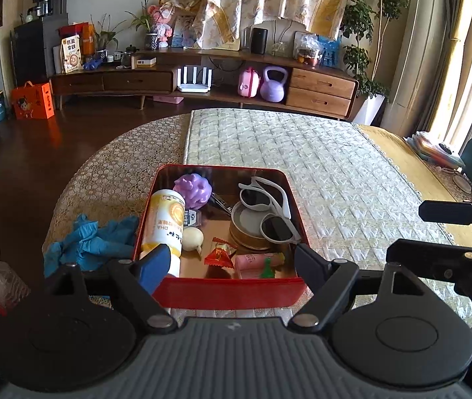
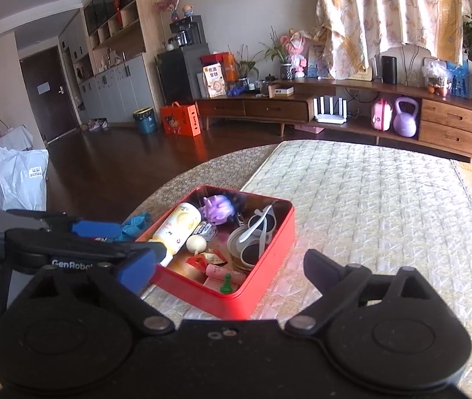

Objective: Organize rigid objects
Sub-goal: 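Withdraw both grippers from the red tin back over the table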

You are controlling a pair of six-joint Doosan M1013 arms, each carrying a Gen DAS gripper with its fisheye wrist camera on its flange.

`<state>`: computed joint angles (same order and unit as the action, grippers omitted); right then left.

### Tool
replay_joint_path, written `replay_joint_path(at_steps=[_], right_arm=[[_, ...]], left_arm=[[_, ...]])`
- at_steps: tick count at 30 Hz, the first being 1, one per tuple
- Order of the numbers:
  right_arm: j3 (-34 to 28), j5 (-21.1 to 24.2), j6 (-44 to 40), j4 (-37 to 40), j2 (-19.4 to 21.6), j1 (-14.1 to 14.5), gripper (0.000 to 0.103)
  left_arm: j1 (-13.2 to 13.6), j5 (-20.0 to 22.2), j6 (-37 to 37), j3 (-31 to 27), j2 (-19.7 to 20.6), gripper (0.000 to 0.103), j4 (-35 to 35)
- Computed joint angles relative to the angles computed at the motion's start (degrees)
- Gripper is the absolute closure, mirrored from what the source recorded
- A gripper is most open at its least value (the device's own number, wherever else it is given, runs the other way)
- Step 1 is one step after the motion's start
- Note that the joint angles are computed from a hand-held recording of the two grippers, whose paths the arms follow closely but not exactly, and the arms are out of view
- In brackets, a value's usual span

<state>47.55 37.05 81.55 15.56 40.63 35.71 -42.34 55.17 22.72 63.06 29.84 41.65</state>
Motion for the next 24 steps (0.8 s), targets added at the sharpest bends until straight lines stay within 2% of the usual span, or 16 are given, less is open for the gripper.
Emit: replay_joint_path(at_steps=[4,6,10,12,15,24], right_arm=[[3.7,-3.8,-0.8,0.2,-1.8,0.1,0.000],[5.5,-5.7,-1.6,0.5,-2.6,0.2,0.000],[6.6,-6.4,0.3,-1.3,-3.3,0.2,0.000],[6.9,-6.4,1.3,-1.7,-3.5,0.2,0.000],[7.8,-7.1,1.7,-2.4,-3.9,0.3,0.000],[9.4,-8.2,1.5,-1.6,-4.8,0.2,0.000]], left_arm=[[-0.9,-0.1,-2.0,0.9,-0.6,0.020,1.2],[-1.4,-0.6,-2.9,1.4,-0.9,0.017,1.9],[-2.2,-0.1,-3.7,1.6,-1.1,0.013,2.8],[-2.4,-0.6,-4.0,1.8,-1.2,0.000,2.9],[-2.6,-2.1,-4.8,2.7,-1.6,0.000,3.4],[-3.6,-0.4,-4.8,1.7,-1.2,0.000,4.8]])
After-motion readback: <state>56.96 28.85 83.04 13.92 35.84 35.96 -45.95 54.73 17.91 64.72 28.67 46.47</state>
